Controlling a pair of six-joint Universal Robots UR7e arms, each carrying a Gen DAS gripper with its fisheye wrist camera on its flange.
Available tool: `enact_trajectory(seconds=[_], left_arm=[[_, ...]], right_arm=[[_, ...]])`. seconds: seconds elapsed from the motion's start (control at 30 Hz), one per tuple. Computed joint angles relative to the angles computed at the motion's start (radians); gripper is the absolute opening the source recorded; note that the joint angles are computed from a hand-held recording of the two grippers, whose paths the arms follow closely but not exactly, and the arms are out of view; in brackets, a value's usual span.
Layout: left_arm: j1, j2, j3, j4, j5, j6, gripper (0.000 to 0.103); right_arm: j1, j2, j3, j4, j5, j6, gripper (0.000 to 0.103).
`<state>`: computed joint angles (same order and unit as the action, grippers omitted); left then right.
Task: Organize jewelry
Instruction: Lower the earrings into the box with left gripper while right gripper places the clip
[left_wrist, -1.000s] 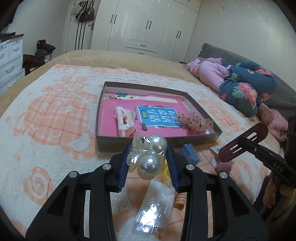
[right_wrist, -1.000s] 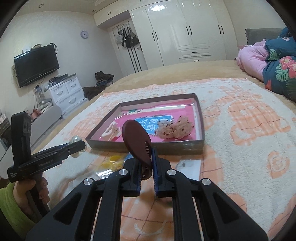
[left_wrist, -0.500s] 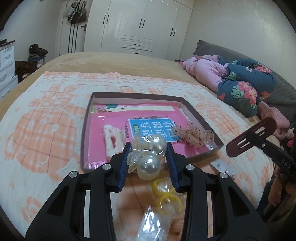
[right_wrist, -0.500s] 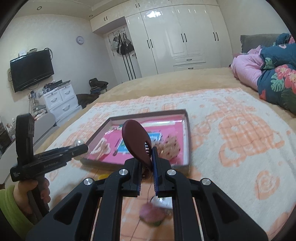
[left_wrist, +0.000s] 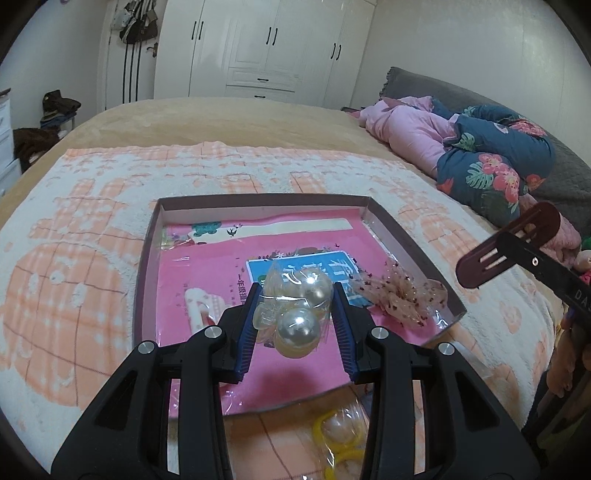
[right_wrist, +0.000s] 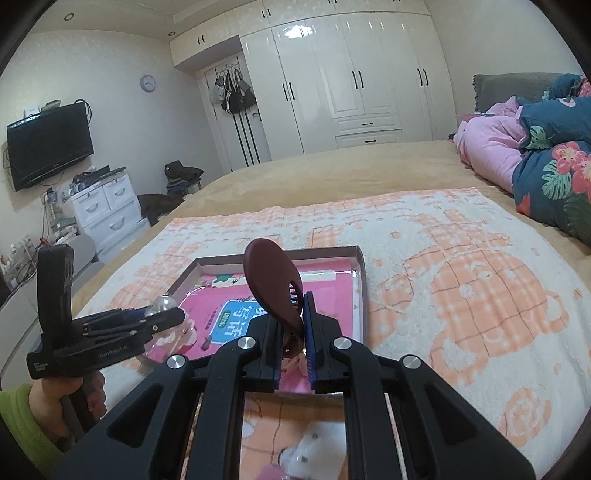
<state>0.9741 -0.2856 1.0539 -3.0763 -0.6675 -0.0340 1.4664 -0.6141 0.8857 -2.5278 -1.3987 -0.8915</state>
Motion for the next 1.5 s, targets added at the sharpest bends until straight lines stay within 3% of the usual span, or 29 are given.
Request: enact_trajectory(seconds=[0.2,0.73,0.87,0.97,1.2,1.43,1.5], left_arm=[[0.017,0.011,-0.028,0.055,-0.018,-0.028,0.029],[0.039,0.018,-0.055,0.146,-0.032,-0.071,0.029],[0.040,0.014,-0.049,0.141,-0.033,-0.077,0.029],[0.041,0.011,-0.045,0.147,-0.034,-0.083,0.030],[0.034,0.007,-0.036,0.137,-0.028,-0.082,0.040],[0.019,0.000,-0.015,0.097,-0.015,-0.063,0.049],[0.014,-0.004,-0.006,0.078,-0.008,-0.053,0.052]], right_arm=[[0.021,0.078,-0.111,0.056,-0.030,0.014,0.010],[0.056,0.274,-0.433,0.361,-0.095,0.063,0.010],[0.062,0.291,-0.452,0.387,-0.117,0.060,0.010],[0.065,0.340,-0.549,0.469,-0.140,0.086,0.010],[0.057,0.422,-0.714,0.545,-0.191,0.130,0.013],[0.048,0.382,-0.639,0.461,-0.226,0.126,0.016],[0.043,0.363,-0.608,0.438,-0.229,0.131,0.022]])
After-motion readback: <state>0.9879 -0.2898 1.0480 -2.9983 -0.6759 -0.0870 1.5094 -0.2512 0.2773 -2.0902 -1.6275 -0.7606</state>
